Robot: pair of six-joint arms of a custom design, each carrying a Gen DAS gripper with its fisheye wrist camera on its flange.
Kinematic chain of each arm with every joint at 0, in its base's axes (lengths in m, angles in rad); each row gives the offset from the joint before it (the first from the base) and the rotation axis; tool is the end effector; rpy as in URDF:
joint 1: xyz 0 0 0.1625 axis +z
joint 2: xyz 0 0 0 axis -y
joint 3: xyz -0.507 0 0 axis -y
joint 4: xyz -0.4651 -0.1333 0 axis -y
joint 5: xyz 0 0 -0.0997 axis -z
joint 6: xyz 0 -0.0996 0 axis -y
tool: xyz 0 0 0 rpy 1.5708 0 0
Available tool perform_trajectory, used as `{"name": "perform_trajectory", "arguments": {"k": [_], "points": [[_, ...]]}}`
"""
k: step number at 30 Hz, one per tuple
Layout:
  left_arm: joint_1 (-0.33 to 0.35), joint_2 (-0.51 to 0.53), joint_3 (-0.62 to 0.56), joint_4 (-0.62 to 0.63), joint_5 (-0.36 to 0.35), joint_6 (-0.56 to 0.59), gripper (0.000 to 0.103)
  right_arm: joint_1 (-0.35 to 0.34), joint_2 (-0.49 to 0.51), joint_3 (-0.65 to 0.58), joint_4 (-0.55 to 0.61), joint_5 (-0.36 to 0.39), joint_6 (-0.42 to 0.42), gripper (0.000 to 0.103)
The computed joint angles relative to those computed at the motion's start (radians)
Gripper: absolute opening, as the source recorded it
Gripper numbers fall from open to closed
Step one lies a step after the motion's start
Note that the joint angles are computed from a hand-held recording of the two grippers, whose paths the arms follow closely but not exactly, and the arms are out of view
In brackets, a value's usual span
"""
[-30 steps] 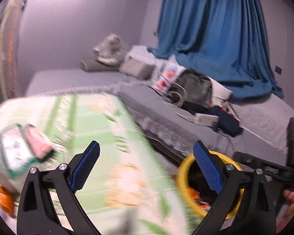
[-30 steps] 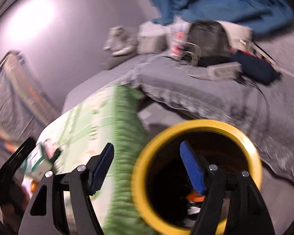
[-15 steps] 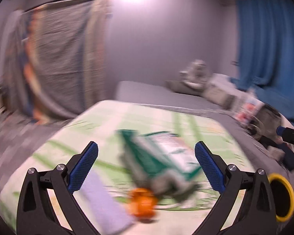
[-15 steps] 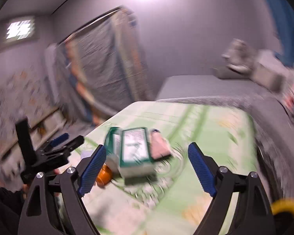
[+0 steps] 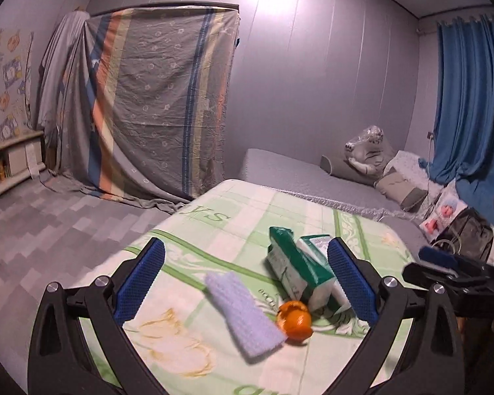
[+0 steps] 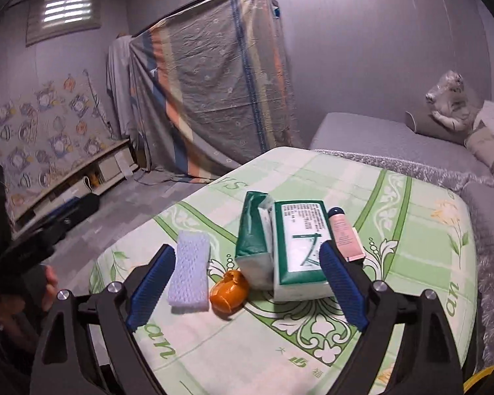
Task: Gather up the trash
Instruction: 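Move both open tools back over the trash on the bedspread, then grasp the green-white tissue pack with the right tool while the left tool approaches the green bag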
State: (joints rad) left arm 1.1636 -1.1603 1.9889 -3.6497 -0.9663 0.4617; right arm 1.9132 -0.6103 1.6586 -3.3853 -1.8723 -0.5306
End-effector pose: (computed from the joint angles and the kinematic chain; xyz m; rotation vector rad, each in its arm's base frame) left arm -0.0735 -0.6499 0.3534 0.4554 2.1044 -1.4976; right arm 0.3614 -0.7050 0.0506 0.9552 -2.4240 1.0063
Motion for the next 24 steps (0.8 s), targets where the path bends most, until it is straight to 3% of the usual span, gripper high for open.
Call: {"name": "perform_trajectory", "arguments": {"k": [3, 6, 7, 9, 10, 12, 16, 17, 19, 21, 24], "points": [[-0.017, 0.000, 0.018, -0.085, 0.047, 0.027, 0.095, 0.009, 0.012, -0.025, 0.017, 0.042, -0.018, 0.089], [-0.030, -0.007, 0.009, -0.063, 0.084, 0.003, 0.095, 0.014, 0.025, -0.085, 0.093, 0.117, -0.072, 0.093], [-0.034, -0.014, 0.010, -0.058, 0.087, 0.007, 0.095, 0.019, 0.027, -0.105, 0.140, 0.097, -0.079, 0.093], [-0.049, -0.026, 0.021, -0.099, 0.096, 0.037, 0.095, 0.023, 0.009, -0.116, 0.234, 0.061, -0.013, 0.093], [-0.051, -0.031, 0.027, -0.111, 0.096, 0.047, 0.095, 0.021, -0.008, -0.093, 0.236, 0.044, 0.040, 0.093], [-0.044, -0.040, 0.039, -0.117, 0.085, 0.050, 0.095, 0.023, -0.022, -0.042, 0.158, -0.012, 0.070, 0.094], [-0.015, -0.031, 0.072, -0.151, 0.096, 0.046, 0.095, 0.034, -0.002, 0.028, -0.088, -0.123, -0.061, 0.094], [-0.013, -0.034, 0.076, -0.111, 0.116, 0.038, 0.095, 0.035, 0.004, 0.036, -0.124, -0.131, -0.092, 0.095], [-0.003, -0.059, 0.083, 0.013, 0.102, 0.017, 0.095, 0.030, 0.000, 0.039, -0.072, -0.148, -0.098, 0.095], [0.001, -0.064, 0.085, 0.049, 0.119, 0.031, 0.095, 0.022, -0.003, 0.028, -0.009, -0.155, -0.108, 0.095], [0.008, -0.049, 0.083, 0.049, 0.177, 0.022, 0.095, 0.022, 0.024, 0.002, -0.063, -0.229, -0.191, 0.095]]}}
